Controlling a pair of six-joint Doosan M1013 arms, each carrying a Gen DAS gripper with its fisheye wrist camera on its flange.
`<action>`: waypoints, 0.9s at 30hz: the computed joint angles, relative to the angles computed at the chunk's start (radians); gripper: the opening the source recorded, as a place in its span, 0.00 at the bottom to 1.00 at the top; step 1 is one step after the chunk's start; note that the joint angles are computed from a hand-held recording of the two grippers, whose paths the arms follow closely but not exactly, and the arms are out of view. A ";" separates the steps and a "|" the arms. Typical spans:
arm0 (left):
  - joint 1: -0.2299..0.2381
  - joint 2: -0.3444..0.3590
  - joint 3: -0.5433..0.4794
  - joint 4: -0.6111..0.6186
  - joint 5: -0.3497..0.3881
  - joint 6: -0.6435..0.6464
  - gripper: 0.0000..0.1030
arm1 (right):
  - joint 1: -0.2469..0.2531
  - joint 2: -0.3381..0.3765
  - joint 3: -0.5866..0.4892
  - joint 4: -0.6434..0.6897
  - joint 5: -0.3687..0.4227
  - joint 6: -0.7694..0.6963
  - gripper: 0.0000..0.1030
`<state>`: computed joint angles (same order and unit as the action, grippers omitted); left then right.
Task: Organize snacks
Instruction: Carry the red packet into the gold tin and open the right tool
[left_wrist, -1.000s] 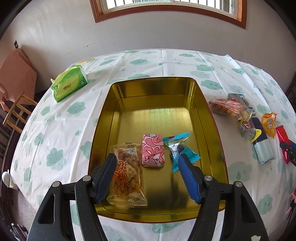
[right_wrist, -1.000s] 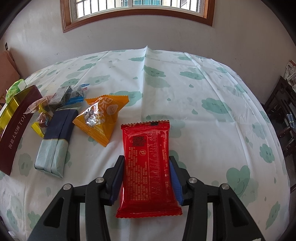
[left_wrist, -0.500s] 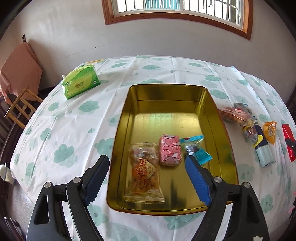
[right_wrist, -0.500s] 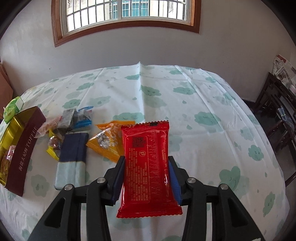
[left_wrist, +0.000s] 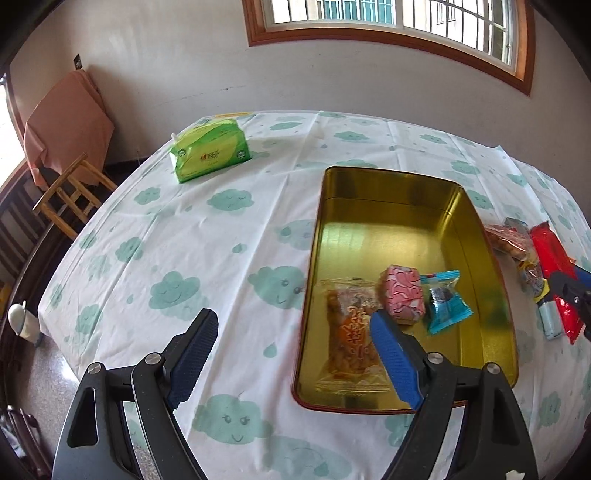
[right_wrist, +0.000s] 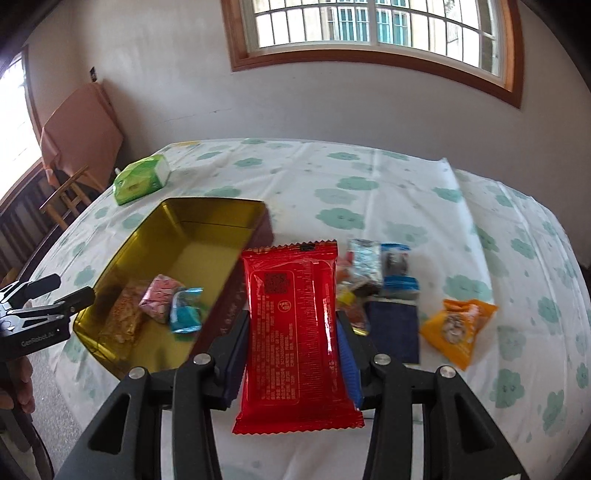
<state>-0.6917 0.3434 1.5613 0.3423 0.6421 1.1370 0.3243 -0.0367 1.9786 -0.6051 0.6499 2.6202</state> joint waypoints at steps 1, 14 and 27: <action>0.004 0.001 0.000 -0.004 0.005 -0.004 0.79 | 0.008 0.011 -0.012 0.011 -0.005 -0.017 0.43; 0.039 0.006 0.003 -0.014 0.038 -0.053 0.79 | 0.056 0.126 -0.122 0.133 -0.003 -0.212 0.43; 0.054 0.002 0.010 -0.023 0.037 -0.060 0.80 | 0.059 0.185 -0.152 0.185 0.015 -0.268 0.43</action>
<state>-0.6373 0.3457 1.5717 0.3195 0.6796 1.0767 0.3835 0.1484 1.8265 -0.4203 0.6650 2.3526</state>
